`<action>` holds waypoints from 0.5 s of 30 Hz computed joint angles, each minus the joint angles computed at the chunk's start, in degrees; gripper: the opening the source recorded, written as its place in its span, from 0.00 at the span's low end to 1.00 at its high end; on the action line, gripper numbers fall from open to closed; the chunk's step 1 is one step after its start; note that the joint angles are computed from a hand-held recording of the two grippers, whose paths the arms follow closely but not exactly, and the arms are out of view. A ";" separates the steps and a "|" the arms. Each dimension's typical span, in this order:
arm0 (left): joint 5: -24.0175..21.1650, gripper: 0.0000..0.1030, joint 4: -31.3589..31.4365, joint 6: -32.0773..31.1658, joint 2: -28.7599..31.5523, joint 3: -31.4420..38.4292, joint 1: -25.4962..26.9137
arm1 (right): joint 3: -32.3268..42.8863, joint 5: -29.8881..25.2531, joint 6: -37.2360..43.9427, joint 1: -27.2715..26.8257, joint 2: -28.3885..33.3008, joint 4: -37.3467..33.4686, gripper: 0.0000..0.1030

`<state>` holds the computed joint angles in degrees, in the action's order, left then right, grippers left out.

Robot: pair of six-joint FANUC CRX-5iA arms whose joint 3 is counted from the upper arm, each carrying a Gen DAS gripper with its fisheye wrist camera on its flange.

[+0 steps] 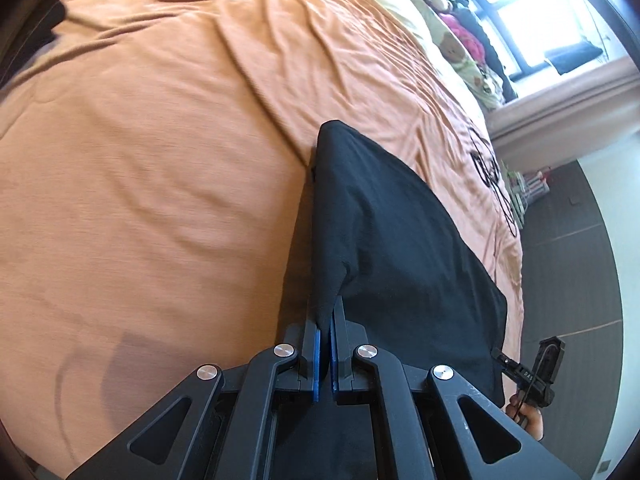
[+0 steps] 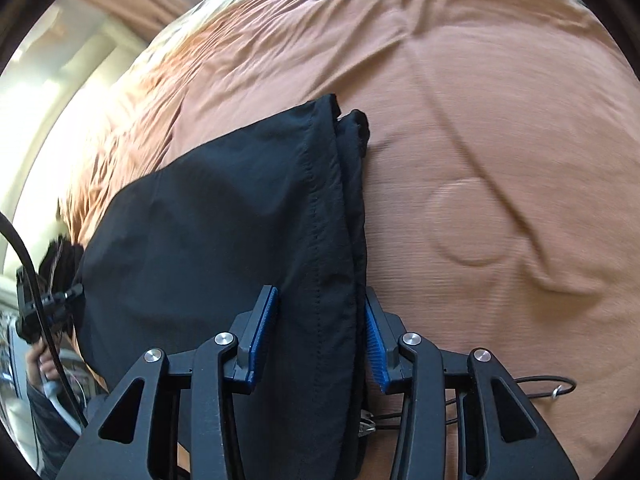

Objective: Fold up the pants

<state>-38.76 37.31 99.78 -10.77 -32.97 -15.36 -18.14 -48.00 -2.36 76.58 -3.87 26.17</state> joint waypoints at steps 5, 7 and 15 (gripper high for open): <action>-0.46 0.03 3.53 -3.92 -1.55 -3.32 2.52 | 4.43 -1.59 6.59 -1.18 3.44 -3.10 0.37; -0.24 0.04 5.13 -5.67 -1.49 -4.33 2.53 | 5.16 -2.47 7.52 -1.38 3.87 -3.67 0.36; -1.14 0.42 5.25 -3.90 -6.09 -9.08 3.70 | 6.05 -3.99 8.08 -2.28 4.89 -4.58 0.35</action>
